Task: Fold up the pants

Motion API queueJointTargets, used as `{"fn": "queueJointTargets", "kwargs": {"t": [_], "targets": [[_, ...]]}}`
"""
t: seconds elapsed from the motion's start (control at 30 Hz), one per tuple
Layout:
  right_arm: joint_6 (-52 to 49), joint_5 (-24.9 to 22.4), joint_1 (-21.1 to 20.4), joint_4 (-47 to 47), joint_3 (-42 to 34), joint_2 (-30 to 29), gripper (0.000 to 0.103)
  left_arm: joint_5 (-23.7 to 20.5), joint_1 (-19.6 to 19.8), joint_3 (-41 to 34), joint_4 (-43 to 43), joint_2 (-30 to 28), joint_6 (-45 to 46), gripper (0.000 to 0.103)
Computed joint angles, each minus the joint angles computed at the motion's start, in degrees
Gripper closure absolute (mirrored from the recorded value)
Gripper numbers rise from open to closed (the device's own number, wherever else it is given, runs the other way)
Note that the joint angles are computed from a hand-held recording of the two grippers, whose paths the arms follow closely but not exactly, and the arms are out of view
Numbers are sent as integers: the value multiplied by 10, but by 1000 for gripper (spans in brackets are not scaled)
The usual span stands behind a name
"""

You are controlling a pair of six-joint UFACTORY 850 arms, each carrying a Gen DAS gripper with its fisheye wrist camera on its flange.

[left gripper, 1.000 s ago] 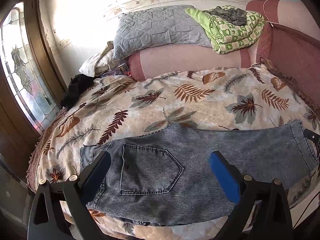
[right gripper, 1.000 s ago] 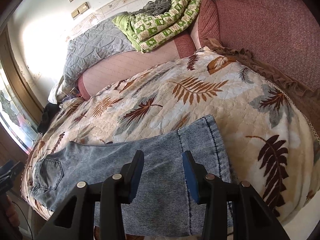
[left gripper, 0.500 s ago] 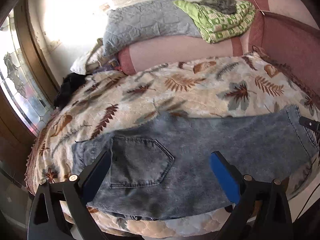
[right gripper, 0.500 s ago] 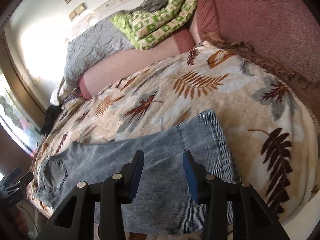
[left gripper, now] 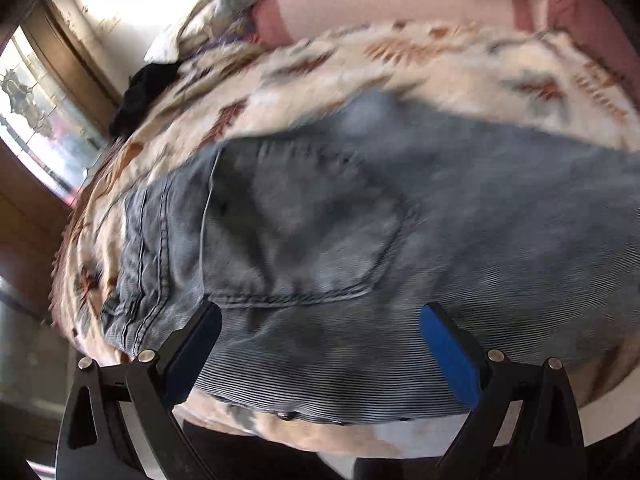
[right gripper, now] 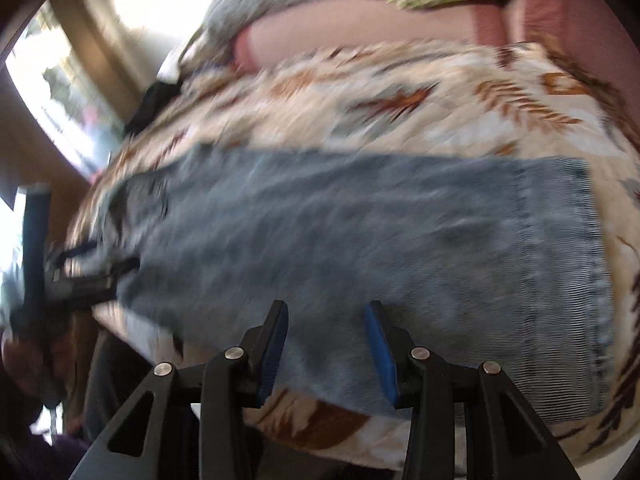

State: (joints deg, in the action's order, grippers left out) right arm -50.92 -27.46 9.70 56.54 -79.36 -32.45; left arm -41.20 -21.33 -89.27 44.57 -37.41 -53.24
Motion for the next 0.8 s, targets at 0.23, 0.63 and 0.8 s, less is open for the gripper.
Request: {"fn": "queueJointTargets", "kwargs": {"t": [0.23, 0.63, 0.8], "targets": [[-15, -7, -20, 20, 9, 14, 59, 15, 12, 18, 30, 19, -17, 2], [149, 62, -93, 58, -106, -67, 59, -78, 100, -53, 101, -20, -85, 2], [193, 41, -96, 20, -161, -119, 62, -52, 112, -43, 103, -27, -79, 2]]}}
